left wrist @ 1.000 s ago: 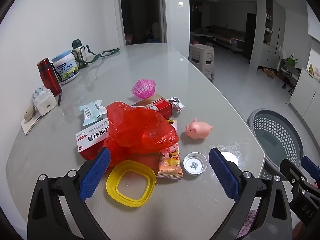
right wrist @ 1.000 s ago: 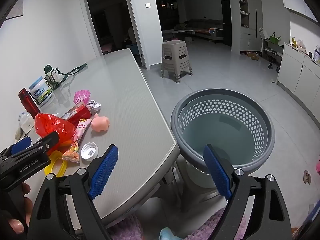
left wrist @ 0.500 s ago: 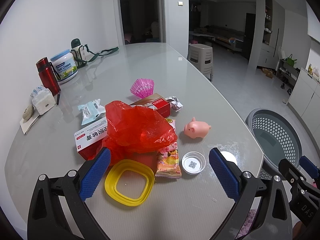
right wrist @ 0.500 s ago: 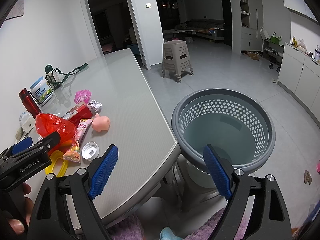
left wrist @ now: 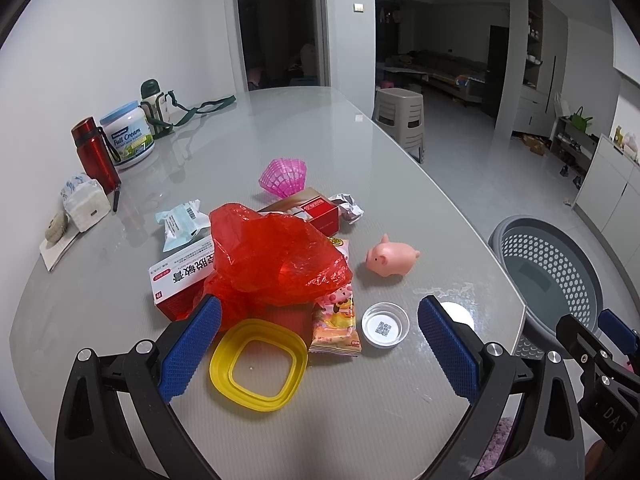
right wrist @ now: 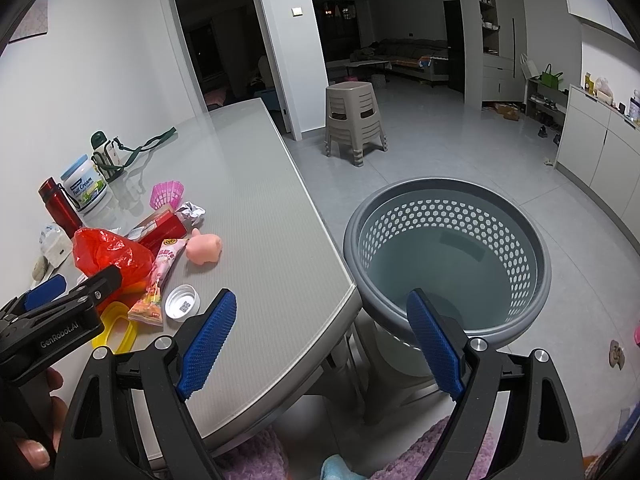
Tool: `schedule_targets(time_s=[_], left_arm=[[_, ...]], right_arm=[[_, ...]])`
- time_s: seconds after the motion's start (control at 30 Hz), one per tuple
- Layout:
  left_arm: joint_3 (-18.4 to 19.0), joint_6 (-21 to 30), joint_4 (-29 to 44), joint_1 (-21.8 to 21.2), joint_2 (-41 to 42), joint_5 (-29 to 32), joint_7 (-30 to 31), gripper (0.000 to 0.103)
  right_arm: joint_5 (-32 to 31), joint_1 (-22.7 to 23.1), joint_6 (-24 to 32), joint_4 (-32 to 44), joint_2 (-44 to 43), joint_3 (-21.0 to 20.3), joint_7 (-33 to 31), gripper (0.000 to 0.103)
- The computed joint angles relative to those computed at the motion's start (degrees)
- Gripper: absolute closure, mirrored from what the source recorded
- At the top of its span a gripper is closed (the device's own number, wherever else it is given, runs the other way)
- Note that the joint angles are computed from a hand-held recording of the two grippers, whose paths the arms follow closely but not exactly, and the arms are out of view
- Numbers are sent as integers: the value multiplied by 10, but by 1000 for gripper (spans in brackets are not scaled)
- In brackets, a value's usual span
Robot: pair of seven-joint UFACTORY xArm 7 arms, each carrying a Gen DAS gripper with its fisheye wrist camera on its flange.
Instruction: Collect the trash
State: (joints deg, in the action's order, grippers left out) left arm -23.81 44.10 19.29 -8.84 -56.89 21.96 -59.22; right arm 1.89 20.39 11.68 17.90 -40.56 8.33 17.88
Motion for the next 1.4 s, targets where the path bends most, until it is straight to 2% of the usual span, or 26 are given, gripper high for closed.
schedule_targets(time_s=[1.4], left_arm=[[1, 3, 1, -3, 2, 1, -1, 6]], right_arm=[[10, 8, -11, -7, 4, -12, -12, 20]])
